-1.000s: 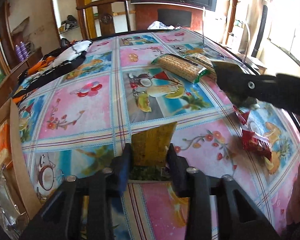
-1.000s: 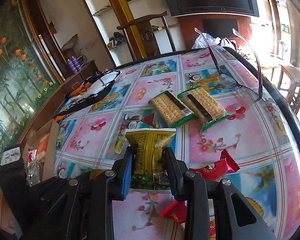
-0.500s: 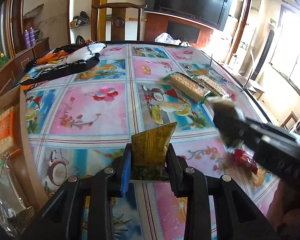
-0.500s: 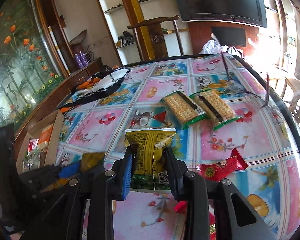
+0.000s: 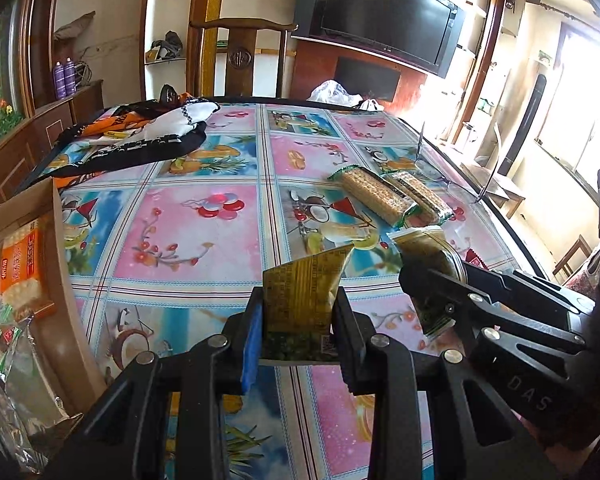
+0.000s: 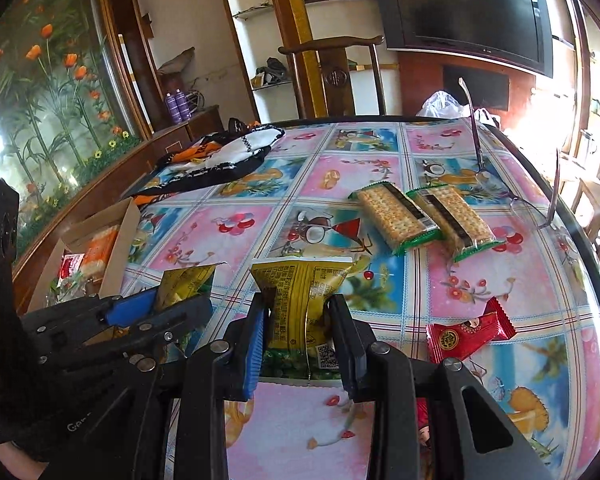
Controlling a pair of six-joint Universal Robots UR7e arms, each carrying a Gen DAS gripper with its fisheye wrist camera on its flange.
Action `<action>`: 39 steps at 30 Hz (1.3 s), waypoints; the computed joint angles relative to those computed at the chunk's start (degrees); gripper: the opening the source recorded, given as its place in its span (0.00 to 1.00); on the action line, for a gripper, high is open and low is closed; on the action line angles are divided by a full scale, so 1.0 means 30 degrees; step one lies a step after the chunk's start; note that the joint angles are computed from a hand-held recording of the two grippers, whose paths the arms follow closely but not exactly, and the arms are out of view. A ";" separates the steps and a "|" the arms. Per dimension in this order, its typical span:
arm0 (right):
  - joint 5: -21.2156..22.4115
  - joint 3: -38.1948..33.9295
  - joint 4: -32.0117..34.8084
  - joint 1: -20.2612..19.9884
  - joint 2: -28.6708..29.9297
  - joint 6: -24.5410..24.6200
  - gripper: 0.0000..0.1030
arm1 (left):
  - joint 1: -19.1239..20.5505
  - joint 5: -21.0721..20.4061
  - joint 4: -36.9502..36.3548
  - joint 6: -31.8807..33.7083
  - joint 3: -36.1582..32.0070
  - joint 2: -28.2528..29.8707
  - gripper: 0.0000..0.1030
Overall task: Organize snacks
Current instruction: 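Carry the yellow bag with right tool over the cardboard box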
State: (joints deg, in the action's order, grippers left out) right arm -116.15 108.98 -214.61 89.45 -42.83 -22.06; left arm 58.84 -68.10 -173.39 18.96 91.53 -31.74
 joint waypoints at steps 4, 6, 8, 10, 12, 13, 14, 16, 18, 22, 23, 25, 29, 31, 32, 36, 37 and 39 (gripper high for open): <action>0.0069 -0.0065 0.0028 0.0061 0.0082 0.0244 0.32 | 0.0028 -0.0223 -0.0242 0.0009 0.0071 -0.0134 0.30; -0.0058 -0.0193 -0.0074 0.0187 0.0258 0.0354 0.32 | 0.0052 -0.0226 -0.0485 0.0062 0.0151 -0.0240 0.30; -0.0117 -0.0262 -0.0205 0.0290 0.0388 0.0470 0.32 | 0.0131 -0.0427 -0.0532 -0.0072 0.0179 -0.0400 0.30; -0.0161 -0.0318 -0.0278 0.0373 0.0483 0.0633 0.32 | 0.0195 -0.0439 -0.0604 -0.0152 0.0199 -0.0527 0.30; -0.0033 -0.0358 -0.0228 0.0407 0.0514 0.0851 0.32 | 0.0263 -0.0381 -0.0678 -0.0255 0.0198 -0.0620 0.30; 0.0001 -0.0381 -0.0256 0.0416 0.0532 0.0912 0.32 | 0.0315 -0.0378 -0.0635 -0.0358 0.0141 -0.0669 0.30; 0.0023 -0.0393 -0.0328 0.0434 0.0559 0.0947 0.33 | 0.0367 -0.0408 -0.0606 -0.0437 0.0104 -0.0718 0.30; -0.0010 -0.0463 -0.0509 0.0504 0.0645 0.0977 0.33 | 0.0456 -0.0414 -0.0734 -0.0586 0.0106 -0.0837 0.30; -0.0076 -0.0470 -0.0673 0.0581 0.0732 0.0956 0.33 | 0.0524 -0.0349 -0.0858 -0.0680 0.0119 -0.0936 0.30; -0.0008 -0.0587 -0.0607 0.0725 0.0883 0.1000 0.33 | 0.0650 -0.0317 -0.0947 -0.0848 0.0120 -0.1134 0.30; 0.0059 -0.0634 -0.0540 0.0764 0.0932 0.1013 0.33 | 0.0674 -0.0334 -0.1004 -0.0879 0.0153 -0.1200 0.30; 0.0129 -0.0747 -0.0421 0.0865 0.1053 0.0956 0.33 | 0.0727 -0.0333 -0.1176 -0.0941 0.0231 -0.1367 0.30; 0.0252 -0.0986 -0.0162 0.1096 0.1368 0.0836 0.33 | 0.0860 -0.0308 -0.1643 -0.1040 0.0479 -0.1782 0.30; 0.0312 -0.1116 -0.0047 0.1233 0.1542 0.0761 0.33 | 0.0985 -0.0226 -0.1959 -0.1112 0.0607 -0.2031 0.30; 0.0386 -0.1180 0.0043 0.1294 0.1617 0.0748 0.33 | 0.1041 -0.0156 -0.2046 -0.1154 0.0649 -0.2133 0.30; 0.0705 -0.1564 0.0496 0.1602 0.2019 0.0659 0.33 | 0.1373 0.0258 -0.2134 -0.1423 0.0574 -0.2528 0.30; 0.0827 -0.1727 0.0694 0.1719 0.2185 0.0611 0.33 | 0.1477 0.0370 -0.2131 -0.1478 0.0546 -0.2636 0.30; 0.1037 -0.1950 0.0960 0.1858 0.2418 0.0560 0.33 | 0.1704 0.0598 -0.2122 -0.1637 0.0528 -0.2935 0.30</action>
State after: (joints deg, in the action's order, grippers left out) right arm -113.04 103.13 -211.73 95.03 -35.58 -20.38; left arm 63.96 -66.30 -179.75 14.05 93.11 -40.54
